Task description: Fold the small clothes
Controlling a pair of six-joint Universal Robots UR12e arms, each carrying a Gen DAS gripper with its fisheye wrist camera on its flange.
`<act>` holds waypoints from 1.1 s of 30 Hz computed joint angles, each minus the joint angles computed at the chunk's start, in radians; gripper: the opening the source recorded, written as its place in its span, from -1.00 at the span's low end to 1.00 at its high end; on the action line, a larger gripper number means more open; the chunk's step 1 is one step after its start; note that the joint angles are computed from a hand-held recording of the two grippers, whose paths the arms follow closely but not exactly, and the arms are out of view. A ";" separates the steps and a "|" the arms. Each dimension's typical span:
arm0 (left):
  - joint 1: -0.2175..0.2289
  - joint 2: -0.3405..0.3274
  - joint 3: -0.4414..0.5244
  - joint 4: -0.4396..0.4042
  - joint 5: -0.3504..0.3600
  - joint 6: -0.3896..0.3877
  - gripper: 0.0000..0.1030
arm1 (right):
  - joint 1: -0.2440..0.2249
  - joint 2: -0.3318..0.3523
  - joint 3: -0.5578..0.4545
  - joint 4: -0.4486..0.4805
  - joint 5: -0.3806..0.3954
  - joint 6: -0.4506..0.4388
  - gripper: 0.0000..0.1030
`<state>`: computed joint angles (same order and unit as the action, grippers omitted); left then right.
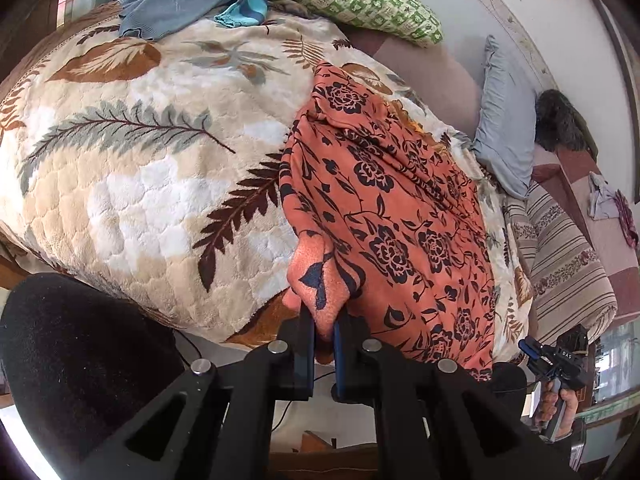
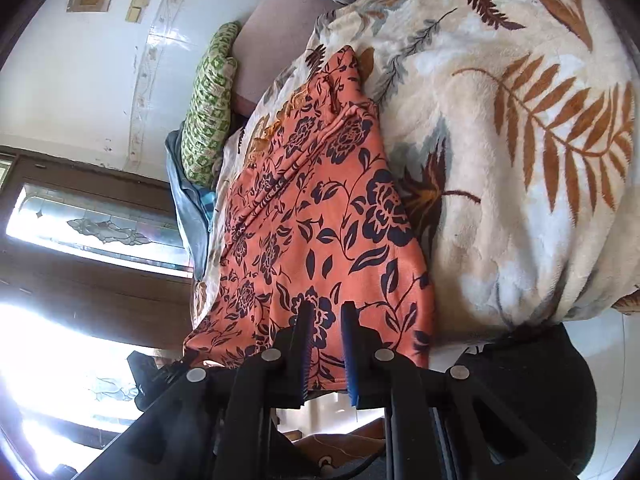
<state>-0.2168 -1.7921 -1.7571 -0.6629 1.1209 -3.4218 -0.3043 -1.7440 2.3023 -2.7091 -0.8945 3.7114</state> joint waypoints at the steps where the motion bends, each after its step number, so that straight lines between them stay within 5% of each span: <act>1: -0.003 -0.007 0.001 -0.006 0.008 0.005 -0.85 | 0.010 -0.001 -0.014 0.062 -0.027 -0.037 -0.71; 4: -0.003 -0.019 0.006 -0.024 0.009 -0.007 -0.85 | 0.035 -0.005 -0.042 0.174 -0.120 -0.080 -0.63; 5: -0.001 -0.022 0.008 -0.025 0.004 -0.008 -0.85 | 0.041 -0.004 -0.055 0.212 -0.145 -0.103 -0.26; 6: 0.000 -0.022 0.009 -0.025 0.003 -0.006 -0.85 | 0.049 0.000 -0.070 0.249 -0.170 -0.121 0.46; 7: 0.001 -0.023 0.011 -0.025 0.000 -0.003 -0.85 | 0.056 0.007 -0.085 0.284 -0.190 -0.131 0.67; 12: 0.001 -0.026 0.018 -0.013 -0.014 0.003 -0.85 | 0.078 0.067 -0.140 0.454 -0.181 -0.221 0.69; 14: 0.001 -0.025 0.018 -0.012 -0.015 0.005 -0.85 | 0.084 0.096 -0.143 0.496 -0.159 -0.227 0.60; 16: 0.003 -0.023 0.016 -0.009 -0.019 0.007 -0.85 | 0.087 0.118 -0.138 0.513 -0.132 -0.220 0.20; 18: 0.005 -0.020 0.013 -0.006 -0.019 0.010 -0.85 | 0.085 0.125 -0.119 0.486 -0.107 -0.183 -0.60; 20: 0.008 -0.017 0.012 -0.002 -0.016 0.016 -0.85 | 0.080 0.110 -0.096 0.418 -0.081 -0.163 -0.80; 27: 0.015 -0.024 0.044 0.034 -0.009 0.036 -0.85 | -0.006 0.070 -0.014 0.041 0.127 0.003 -0.81; 33: 0.011 -0.071 0.155 0.040 -0.021 0.049 -0.85 | -0.035 0.147 -0.059 -0.294 0.188 0.192 -0.81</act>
